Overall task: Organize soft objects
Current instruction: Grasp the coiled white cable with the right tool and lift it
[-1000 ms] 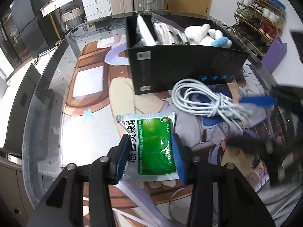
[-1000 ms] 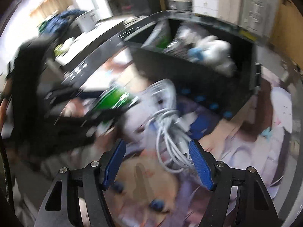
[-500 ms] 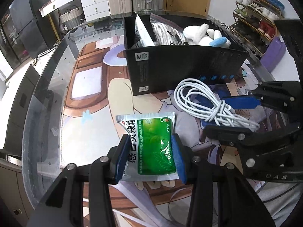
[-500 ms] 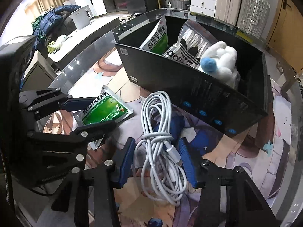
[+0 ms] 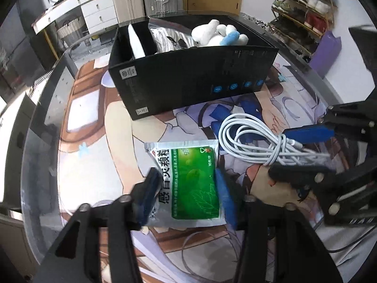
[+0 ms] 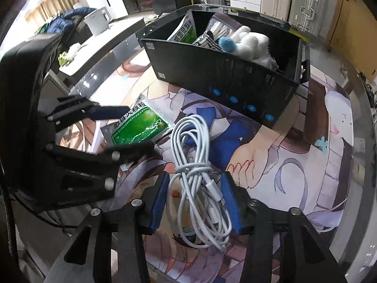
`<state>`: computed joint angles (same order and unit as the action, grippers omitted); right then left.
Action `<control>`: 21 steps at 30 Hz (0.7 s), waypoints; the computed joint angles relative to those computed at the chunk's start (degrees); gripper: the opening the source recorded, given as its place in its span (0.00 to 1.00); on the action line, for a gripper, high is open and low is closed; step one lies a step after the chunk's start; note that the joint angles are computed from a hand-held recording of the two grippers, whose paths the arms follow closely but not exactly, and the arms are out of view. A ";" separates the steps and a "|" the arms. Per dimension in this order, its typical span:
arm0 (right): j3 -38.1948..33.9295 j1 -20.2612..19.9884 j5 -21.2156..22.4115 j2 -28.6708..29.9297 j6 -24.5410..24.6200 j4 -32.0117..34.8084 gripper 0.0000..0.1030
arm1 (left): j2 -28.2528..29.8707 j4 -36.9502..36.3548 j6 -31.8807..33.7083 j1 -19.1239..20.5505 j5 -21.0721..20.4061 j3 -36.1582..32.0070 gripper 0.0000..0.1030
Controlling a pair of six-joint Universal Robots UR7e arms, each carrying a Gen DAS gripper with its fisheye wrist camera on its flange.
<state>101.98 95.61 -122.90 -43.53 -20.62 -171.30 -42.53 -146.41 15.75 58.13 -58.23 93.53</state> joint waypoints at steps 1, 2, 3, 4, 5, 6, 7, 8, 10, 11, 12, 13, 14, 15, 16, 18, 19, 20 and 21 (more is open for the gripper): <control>-0.07 0.11 -0.32 0.24 -0.48 -0.54 0.50 | -0.06 0.79 -0.52 0.05 0.18 -0.13 0.68; -0.05 0.29 -0.68 0.41 -1.06 -1.14 0.50 | -0.21 0.57 -0.49 0.07 0.42 0.11 0.70; -0.73 0.41 -1.03 1.11 -1.30 -1.20 0.50 | -0.30 0.37 -0.38 -0.03 0.82 0.37 0.70; -0.92 0.55 -1.67 1.39 -1.49 -1.47 0.51 | -0.40 0.28 -0.11 -0.05 1.11 0.60 0.71; -1.06 0.64 -2.48 1.64 -1.68 -1.68 0.51 | -0.51 0.10 0.22 -0.16 1.30 0.92 0.71; -1.27 0.68 -2.82 1.83 -1.67 -1.38 0.51 | -0.53 -0.26 0.55 -0.22 1.36 1.13 0.71; -1.62 0.69 -2.92 2.08 -1.56 -1.01 0.51 | -0.46 -0.18 0.41 -0.24 1.32 1.03 0.71; -1.70 0.62 -3.02 2.12 -1.43 -0.60 0.51 | -0.43 0.00 0.24 -0.17 1.18 0.87 0.70; -2.56 0.62 -3.79 3.14 -1.67 -0.42 0.47 | 0.28 0.16 -0.21 -0.42 1.16 -0.03 0.63; -2.78 0.63 -4.19 3.46 -1.97 -0.43 0.44 | 0.33 -0.24 0.06 -0.45 1.11 -0.02 0.54; -2.82 0.60 -4.24 3.53 -2.16 -0.40 0.33 | 0.28 -0.45 1.08 -0.34 0.80 -0.02 0.49; -2.77 0.53 -3.98 3.42 -2.12 -0.31 0.32 | 0.32 -0.07 1.68 -0.37 0.51 -0.19 0.44; -2.71 0.36 -3.28 3.21 -1.94 -0.14 0.31 | 0.37 0.30 1.75 -0.33 0.39 -0.39 0.42; -2.59 0.19 -2.34 2.89 -1.54 0.29 0.28 | 0.28 0.41 1.55 -0.30 0.33 -0.34 0.41; -2.62 0.11 -1.91 2.80 -1.44 0.59 0.26 | 0.20 0.49 1.55 -0.35 0.32 -0.28 0.38; -2.09 0.46 -2.12 2.55 -2.07 -0.93 0.26 | -0.17 1.22 1.27 -0.17 -0.80 -0.43 0.34; -1.79 0.64 -2.20 2.38 -2.30 -1.83 0.26 | -0.41 1.67 1.20 -0.08 -1.43 -0.48 0.33; -1.44 0.78 -1.90 2.04 -2.33 -2.55 0.25 | -0.63 1.81 1.37 -0.02 -1.88 -0.51 0.33; -1.08 0.82 -1.45 1.66 -2.24 -3.05 0.25 | -0.92 1.18 1.67 -0.08 -1.75 -0.10 0.33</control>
<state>100.89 96.43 -124.34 -41.86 -22.86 -174.35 -43.45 -145.23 17.42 58.05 -59.98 93.44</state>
